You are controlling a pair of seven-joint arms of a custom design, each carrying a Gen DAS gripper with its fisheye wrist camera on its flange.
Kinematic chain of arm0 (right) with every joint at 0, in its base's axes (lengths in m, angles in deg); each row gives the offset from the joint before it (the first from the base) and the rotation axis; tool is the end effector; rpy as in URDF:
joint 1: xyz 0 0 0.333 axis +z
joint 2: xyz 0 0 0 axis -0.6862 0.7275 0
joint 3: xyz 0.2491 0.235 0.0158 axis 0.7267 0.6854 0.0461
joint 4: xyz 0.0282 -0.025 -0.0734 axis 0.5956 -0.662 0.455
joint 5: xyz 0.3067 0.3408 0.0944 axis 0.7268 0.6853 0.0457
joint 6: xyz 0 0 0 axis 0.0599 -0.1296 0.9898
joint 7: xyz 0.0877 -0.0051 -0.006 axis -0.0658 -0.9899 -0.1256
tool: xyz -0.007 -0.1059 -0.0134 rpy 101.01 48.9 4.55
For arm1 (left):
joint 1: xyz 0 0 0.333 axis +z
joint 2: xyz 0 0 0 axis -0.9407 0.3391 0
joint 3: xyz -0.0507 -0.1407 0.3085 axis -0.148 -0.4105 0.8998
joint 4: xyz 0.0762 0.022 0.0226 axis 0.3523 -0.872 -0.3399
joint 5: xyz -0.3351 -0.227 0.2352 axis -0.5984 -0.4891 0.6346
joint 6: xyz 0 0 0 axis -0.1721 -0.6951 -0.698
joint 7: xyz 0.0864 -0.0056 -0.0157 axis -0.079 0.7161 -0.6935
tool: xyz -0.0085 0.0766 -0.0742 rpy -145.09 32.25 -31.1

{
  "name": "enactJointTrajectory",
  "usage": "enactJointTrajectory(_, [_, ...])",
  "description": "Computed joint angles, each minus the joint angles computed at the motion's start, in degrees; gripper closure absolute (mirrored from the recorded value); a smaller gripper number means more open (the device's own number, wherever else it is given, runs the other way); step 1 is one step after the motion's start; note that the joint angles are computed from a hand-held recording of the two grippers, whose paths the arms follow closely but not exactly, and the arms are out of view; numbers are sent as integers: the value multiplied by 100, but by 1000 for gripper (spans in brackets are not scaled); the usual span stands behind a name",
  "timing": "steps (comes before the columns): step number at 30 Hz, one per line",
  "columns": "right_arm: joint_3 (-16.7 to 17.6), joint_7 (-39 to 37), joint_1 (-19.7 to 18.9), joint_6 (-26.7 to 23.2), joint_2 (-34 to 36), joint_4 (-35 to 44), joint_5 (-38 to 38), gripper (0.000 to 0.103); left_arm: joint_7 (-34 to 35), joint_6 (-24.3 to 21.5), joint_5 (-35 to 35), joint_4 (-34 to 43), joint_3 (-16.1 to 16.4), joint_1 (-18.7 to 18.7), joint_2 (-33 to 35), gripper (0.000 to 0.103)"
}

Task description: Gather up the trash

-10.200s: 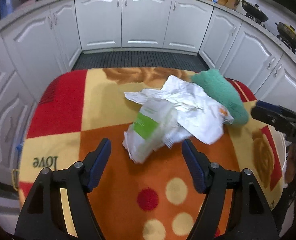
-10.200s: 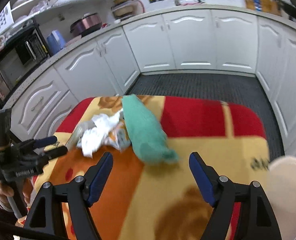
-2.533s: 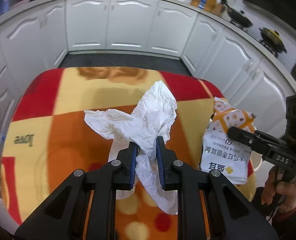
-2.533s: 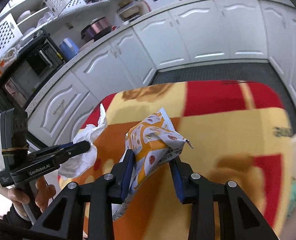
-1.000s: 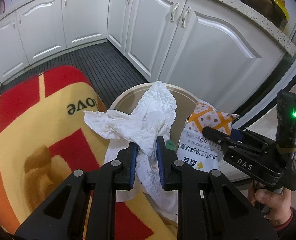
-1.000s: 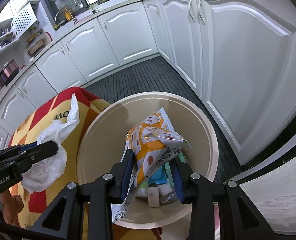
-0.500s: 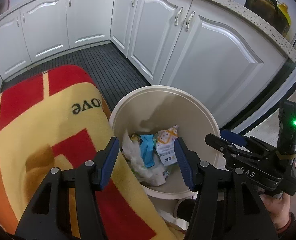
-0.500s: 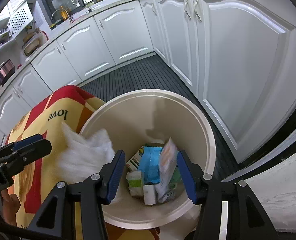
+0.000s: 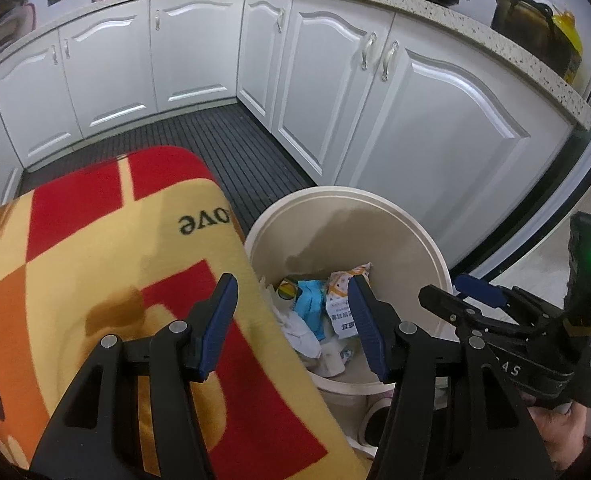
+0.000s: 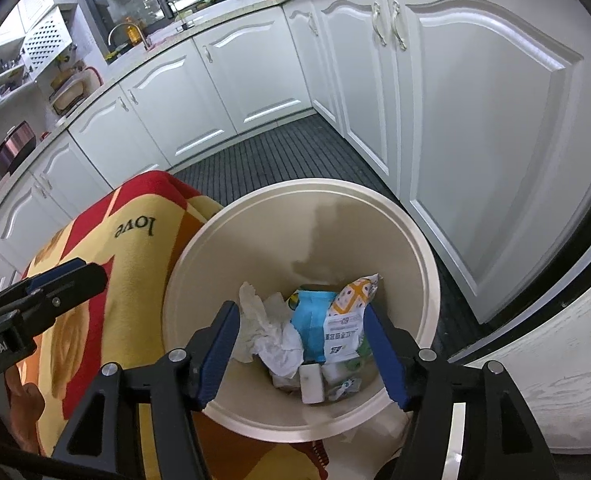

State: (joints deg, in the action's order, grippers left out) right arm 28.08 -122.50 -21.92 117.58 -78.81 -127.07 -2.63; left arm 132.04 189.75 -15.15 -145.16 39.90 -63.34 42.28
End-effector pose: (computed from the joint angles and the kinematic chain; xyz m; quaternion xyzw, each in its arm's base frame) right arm 0.5605 0.2743 0.3125 -0.4854 0.8148 -0.1869 0.2558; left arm 0.6881 -0.0345 0.3196 -0.4236 0.8388 -0.3347 0.0705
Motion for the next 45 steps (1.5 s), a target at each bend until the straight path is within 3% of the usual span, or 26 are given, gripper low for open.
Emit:
enactJointTrajectory(3, [23,63,46,-64,-31,33,-64,39,95,13,-147,-71,11,65,-96,46])
enactJointTrajectory(7, [69,249,110,-206,-98,67,-255,34,299,56,-488,-185,48,158,-235,32])
enactJointTrajectory(15, [266,653,249,-669,-261,169,-674,30,623,114,-1285,-415,253,297,-551,32])
enactJointTrajectory(24, [509,803,447,-1384,-441,308,-961,25,1682,445,-2317,-834,476,260,-1042,32])
enactJointTrajectory(29, [637,1078,533,-1798,-599,318,-1205,17,2108,359,-2754,-999,652,243,-1248,32])
enactJointTrajectory(45, [865,1129,762,-2376,-649,541,-1443,14,2916,302,-3642,-1303,950,239,-1674,32])
